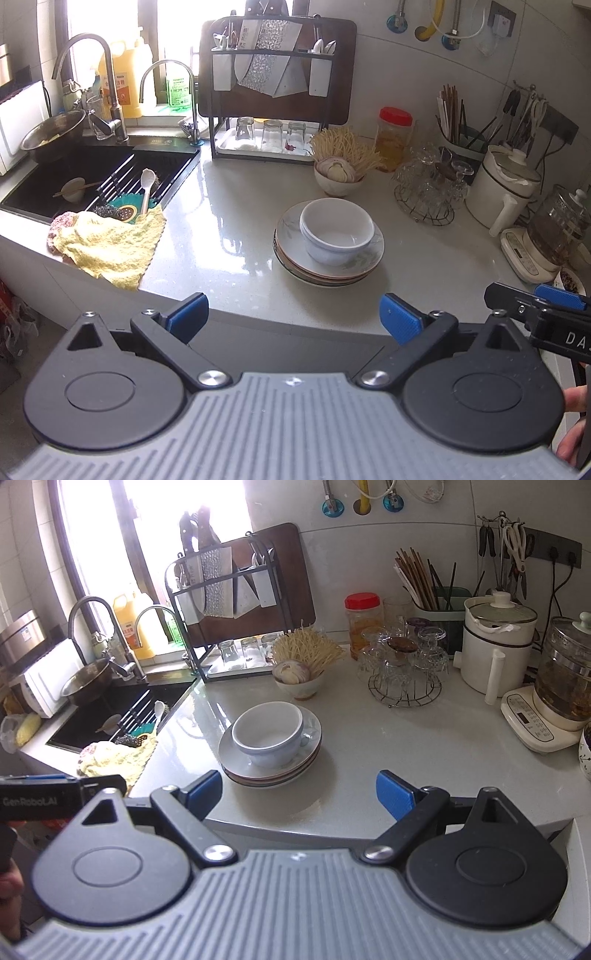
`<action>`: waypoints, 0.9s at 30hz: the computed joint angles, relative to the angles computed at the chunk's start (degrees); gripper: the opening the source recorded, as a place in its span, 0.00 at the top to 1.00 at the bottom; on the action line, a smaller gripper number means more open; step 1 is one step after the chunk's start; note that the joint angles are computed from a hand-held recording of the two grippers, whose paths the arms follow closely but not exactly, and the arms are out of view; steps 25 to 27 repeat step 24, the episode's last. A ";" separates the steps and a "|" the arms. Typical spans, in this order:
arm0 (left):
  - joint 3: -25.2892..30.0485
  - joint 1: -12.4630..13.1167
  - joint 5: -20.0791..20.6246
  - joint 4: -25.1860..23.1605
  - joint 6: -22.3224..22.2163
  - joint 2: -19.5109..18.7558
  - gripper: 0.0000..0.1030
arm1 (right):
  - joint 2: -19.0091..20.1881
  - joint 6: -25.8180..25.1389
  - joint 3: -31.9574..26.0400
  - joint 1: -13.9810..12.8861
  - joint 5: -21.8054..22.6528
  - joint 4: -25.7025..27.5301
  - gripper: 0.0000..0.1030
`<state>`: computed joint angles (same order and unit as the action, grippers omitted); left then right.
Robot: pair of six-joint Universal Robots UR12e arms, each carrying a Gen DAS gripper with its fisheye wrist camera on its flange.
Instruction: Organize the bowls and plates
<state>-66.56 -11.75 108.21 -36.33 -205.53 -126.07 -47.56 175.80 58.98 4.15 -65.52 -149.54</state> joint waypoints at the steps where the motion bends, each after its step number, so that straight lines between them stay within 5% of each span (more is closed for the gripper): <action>1: -0.09 -0.01 -0.01 0.08 -0.08 0.04 0.02 | -0.07 -0.06 0.11 0.00 -0.07 0.04 0.11; 27: -2.57 -1.42 3.01 3.50 -0.66 1.62 0.02 | -1.23 1.34 2.21 0.00 0.92 -2.63 0.11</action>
